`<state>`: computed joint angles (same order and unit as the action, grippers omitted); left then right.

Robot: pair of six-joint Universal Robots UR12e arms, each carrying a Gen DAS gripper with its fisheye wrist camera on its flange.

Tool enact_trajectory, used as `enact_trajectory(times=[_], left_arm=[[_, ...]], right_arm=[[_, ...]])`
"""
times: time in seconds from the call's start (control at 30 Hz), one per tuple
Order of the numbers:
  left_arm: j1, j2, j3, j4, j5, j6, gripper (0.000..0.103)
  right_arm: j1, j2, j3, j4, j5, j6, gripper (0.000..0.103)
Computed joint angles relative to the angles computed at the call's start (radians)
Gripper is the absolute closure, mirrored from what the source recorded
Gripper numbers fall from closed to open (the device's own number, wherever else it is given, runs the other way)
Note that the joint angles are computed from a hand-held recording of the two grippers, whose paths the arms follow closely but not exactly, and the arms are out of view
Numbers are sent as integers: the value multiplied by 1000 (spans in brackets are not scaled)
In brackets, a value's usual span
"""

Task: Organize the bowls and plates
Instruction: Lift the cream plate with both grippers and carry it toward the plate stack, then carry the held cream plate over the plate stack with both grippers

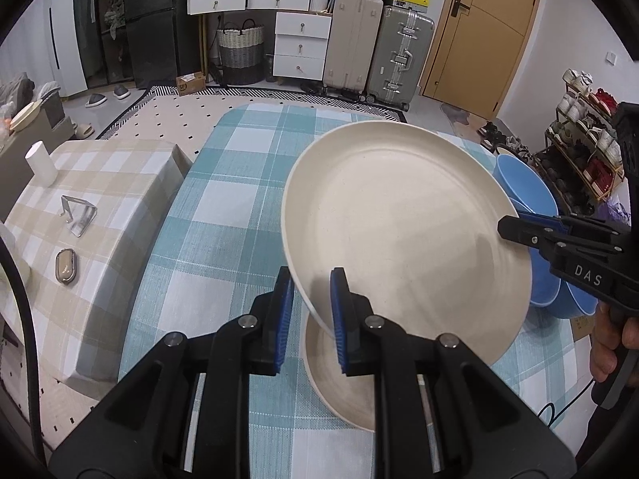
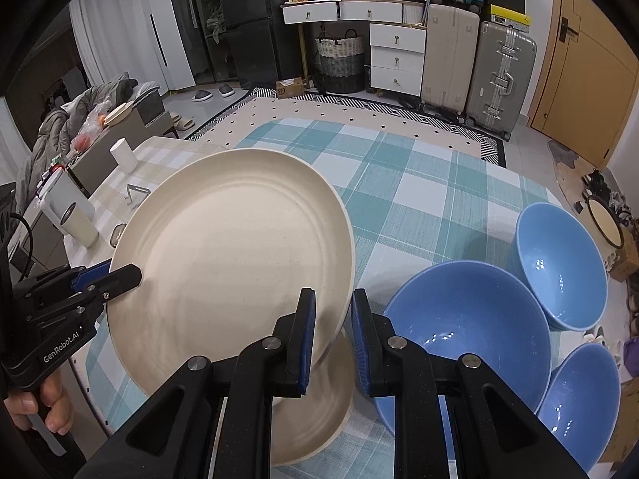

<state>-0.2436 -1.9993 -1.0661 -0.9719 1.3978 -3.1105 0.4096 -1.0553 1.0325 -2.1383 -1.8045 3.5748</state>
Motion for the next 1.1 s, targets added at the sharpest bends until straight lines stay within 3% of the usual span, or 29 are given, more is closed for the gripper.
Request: enact_trajectory(times=[0.57, 1.1], left_arm=[[5, 54, -96, 22, -42, 1, 88], [-4, 74, -158, 62, -9, 33, 88]], right_arm=[[14, -58, 113, -95, 6, 24, 83], [30, -86, 182, -145, -3, 45, 83]])
